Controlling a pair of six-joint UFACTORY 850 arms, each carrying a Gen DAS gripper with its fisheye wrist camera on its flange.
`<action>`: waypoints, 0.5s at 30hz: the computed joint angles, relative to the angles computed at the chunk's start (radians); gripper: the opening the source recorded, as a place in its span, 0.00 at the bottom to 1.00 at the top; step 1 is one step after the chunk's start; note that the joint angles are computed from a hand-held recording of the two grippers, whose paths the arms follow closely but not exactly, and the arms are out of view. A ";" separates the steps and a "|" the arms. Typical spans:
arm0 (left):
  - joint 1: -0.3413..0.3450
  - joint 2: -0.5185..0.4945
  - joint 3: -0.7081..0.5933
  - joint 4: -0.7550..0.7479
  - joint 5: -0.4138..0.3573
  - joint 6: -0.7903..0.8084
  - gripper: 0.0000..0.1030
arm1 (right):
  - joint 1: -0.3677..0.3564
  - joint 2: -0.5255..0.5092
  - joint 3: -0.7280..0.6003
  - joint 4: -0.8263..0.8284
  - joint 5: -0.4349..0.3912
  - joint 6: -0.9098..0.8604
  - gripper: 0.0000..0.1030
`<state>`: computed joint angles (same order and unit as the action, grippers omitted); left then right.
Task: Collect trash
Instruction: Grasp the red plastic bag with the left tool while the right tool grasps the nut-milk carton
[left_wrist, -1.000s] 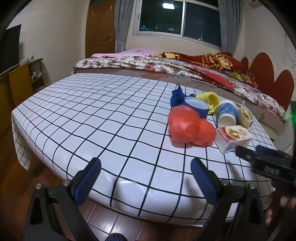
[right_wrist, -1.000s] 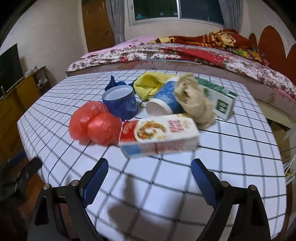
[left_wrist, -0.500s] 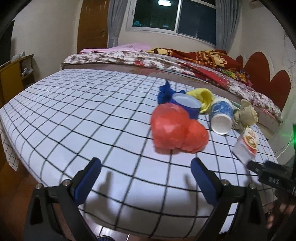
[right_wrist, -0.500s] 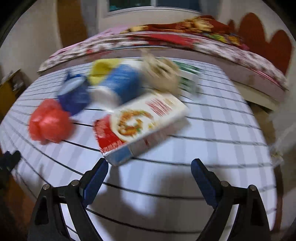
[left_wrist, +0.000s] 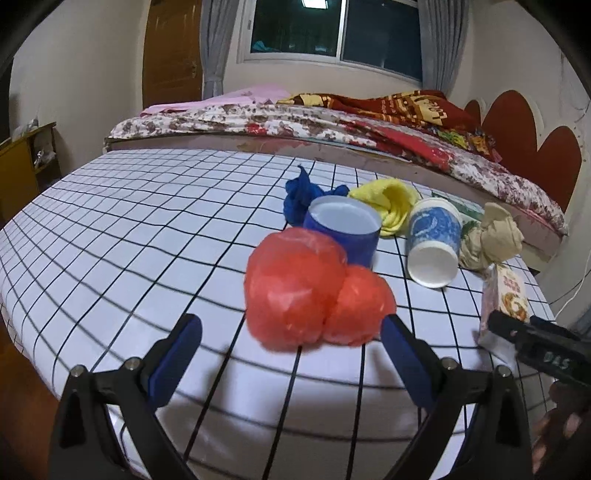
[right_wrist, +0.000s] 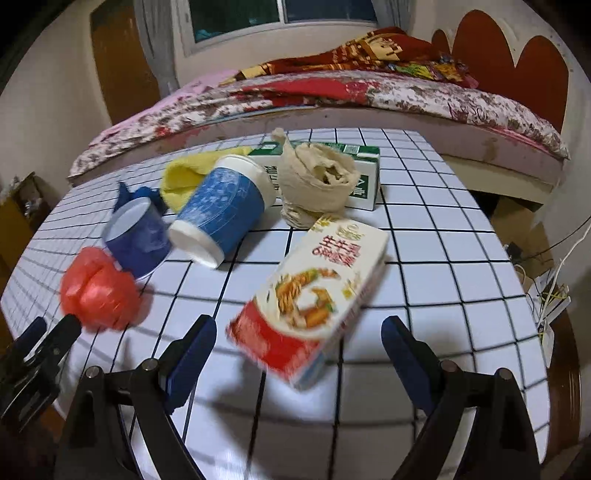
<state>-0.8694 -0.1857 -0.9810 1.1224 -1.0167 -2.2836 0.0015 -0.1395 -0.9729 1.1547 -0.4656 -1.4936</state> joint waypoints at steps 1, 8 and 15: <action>0.009 -0.006 -0.006 0.001 0.007 0.010 0.95 | 0.003 -0.014 -0.010 -0.017 0.009 0.015 0.90; 0.050 -0.040 -0.043 0.002 0.041 0.067 0.95 | -0.066 -0.028 -0.017 0.034 -0.011 -0.107 0.90; 0.091 -0.057 -0.060 -0.050 0.101 0.166 0.94 | -0.091 -0.043 -0.030 0.042 -0.061 -0.172 0.58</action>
<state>-0.7781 -0.2430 -1.0410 1.0719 -0.9161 -2.1176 -0.0895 -0.1820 -1.0024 1.1970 -0.5269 -1.6658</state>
